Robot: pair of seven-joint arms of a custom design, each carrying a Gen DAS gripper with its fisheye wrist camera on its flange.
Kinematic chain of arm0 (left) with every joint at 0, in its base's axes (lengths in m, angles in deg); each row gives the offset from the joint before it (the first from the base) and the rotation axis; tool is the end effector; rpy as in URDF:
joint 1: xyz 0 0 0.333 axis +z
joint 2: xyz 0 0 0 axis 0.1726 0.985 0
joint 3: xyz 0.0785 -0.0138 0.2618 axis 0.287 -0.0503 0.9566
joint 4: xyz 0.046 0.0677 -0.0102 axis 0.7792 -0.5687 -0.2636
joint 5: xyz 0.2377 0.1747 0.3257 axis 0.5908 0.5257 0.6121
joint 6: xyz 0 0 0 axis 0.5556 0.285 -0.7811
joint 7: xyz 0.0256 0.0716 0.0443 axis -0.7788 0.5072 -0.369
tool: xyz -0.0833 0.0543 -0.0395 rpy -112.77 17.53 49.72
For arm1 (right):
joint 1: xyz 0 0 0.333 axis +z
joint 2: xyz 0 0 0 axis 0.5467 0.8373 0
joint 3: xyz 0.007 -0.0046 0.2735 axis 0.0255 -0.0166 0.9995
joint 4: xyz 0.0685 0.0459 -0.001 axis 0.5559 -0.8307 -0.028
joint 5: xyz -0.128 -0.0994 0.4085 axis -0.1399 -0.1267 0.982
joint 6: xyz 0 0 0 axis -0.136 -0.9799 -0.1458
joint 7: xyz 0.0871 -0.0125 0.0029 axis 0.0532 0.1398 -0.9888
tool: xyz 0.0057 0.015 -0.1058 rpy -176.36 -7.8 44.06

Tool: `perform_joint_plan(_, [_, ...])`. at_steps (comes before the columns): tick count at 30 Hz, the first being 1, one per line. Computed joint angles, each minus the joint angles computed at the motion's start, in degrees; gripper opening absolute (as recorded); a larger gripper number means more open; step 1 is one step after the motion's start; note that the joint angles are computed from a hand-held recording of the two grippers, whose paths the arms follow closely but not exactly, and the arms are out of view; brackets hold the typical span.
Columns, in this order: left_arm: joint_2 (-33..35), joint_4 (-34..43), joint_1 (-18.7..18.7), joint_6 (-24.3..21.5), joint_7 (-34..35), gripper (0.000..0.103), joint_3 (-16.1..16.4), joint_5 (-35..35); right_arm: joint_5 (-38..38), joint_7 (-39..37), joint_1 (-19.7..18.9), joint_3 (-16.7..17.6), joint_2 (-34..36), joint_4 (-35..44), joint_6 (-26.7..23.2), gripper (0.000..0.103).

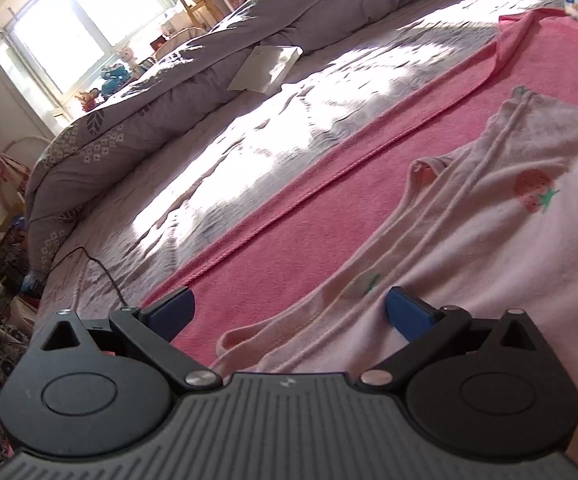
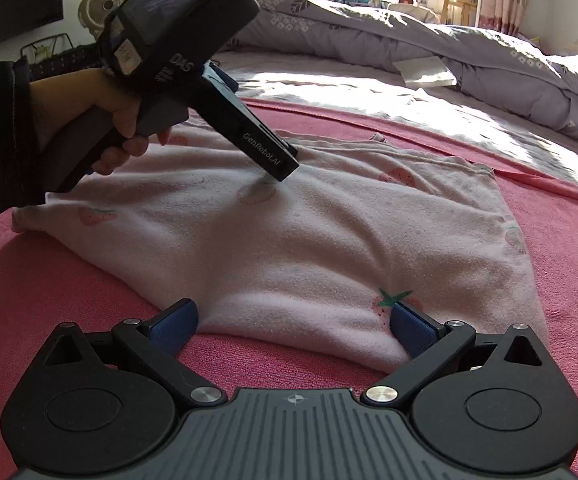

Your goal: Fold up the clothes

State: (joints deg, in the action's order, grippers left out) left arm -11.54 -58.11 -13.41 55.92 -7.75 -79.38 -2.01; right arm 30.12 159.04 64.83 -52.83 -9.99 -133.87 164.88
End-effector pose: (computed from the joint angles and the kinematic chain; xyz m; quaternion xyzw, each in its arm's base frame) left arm 0.5500 -0.3725 0.4933 -0.5241 0.7182 -0.0885 0.4490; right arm 0.4143 0.4458 0.4983 -0.8313 0.3938 -0.1756 0.3508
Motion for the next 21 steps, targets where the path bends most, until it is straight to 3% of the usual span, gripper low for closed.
perform_joint_plan(1, [1.07, 1.70, 1.03, -2.47, -1.63, 0.103, -1.38, 0.15, 0.91, -1.75, 0.43, -0.23, -0.67, -0.39, -0.56, 0.103])
perform_joint_plan(2, [0.47, 1.44, 2.81, -1.75, -2.13, 0.103, -2.43, -1.70, 0.99, -1.92, 0.30, -0.22, -1.07, -0.35, -0.30, 0.103])
perform_joint_plan(4, [-2.47, -2.01, 2.26, 4.40, -4.34, 0.103, 0.83, -4.78, 1.05, -2.21, 0.10, -0.30, -1.78, -0.21, 0.25, 0.103])
perform_joint_plan(7, [-7.62, -6.77, 4.18, 8.16, -5.89, 0.103, 0.91, -9.16, -11.10, 8.14, -3.09, 1.73, 3.08, 5.96, 2.97, 0.103])
perform_joint_plan(8, [-9.28, -8.21, 4.91, 9.05, -6.11, 0.103, 0.78, -10.74, -11.98, 9.50, -3.19, 1.95, 6.89, 10.96, -0.09, 0.103])
perform_joint_plan(10, [-12.42, -11.07, 6.26, 11.55, -5.53, 0.101, 0.52, -14.63, -2.73, 2.36, -0.72, -0.03, 12.43, 17.33, -7.75, 0.103])
perform_joint_plan(11, [-13.95, -12.53, 6.88, 13.12, -4.96, 0.101, 0.44, -16.69, -0.63, 0.07, -1.15, 0.75, 12.43, 17.51, -9.93, 0.103])
perform_joint_plan(14, [-18.12, -18.34, 6.61, 25.23, 3.51, 0.101, 2.20, -30.43, 3.48, -5.56, -0.02, -0.49, 7.13, 10.08, -6.70, 0.103])
perform_joint_plan(15, [-17.99, -18.78, 6.21, 26.95, 6.43, 0.101, 2.33, -33.83, 4.61, -6.15, 0.30, -0.76, 5.92, 8.78, -6.68, 0.103])
perform_joint_plan(16, [-16.58, -17.58, 6.80, 25.75, 10.00, 0.101, 0.66, -34.98, 5.71, -6.73, 0.55, -0.95, 4.71, 7.46, -6.61, 0.103])
perform_joint_plan(17, [-14.85, -16.11, 5.41, 24.26, 12.63, 0.102, 0.82, -34.70, 6.76, -7.27, 0.74, -1.09, 3.54, 6.17, -6.52, 0.103])
perform_joint_plan(19, [-10.60, -12.29, 7.40, 18.07, 9.41, 0.103, -3.67, -22.11, 7.03, -6.11, 0.71, -0.92, 2.62, 4.59, -4.92, 0.103])
perform_joint_plan(20, [-9.66, -11.86, 8.11, 18.51, 6.13, 0.103, -4.63, -17.19, 6.33, -5.50, 0.47, -0.73, 2.39, 3.81, -3.68, 0.103])
perform_joint_plan(21, [-8.90, -11.13, 7.30, 18.46, 3.97, 0.103, -3.59, -16.29, 5.28, -4.33, 0.36, -0.61, 2.42, 3.51, -2.83, 0.103])
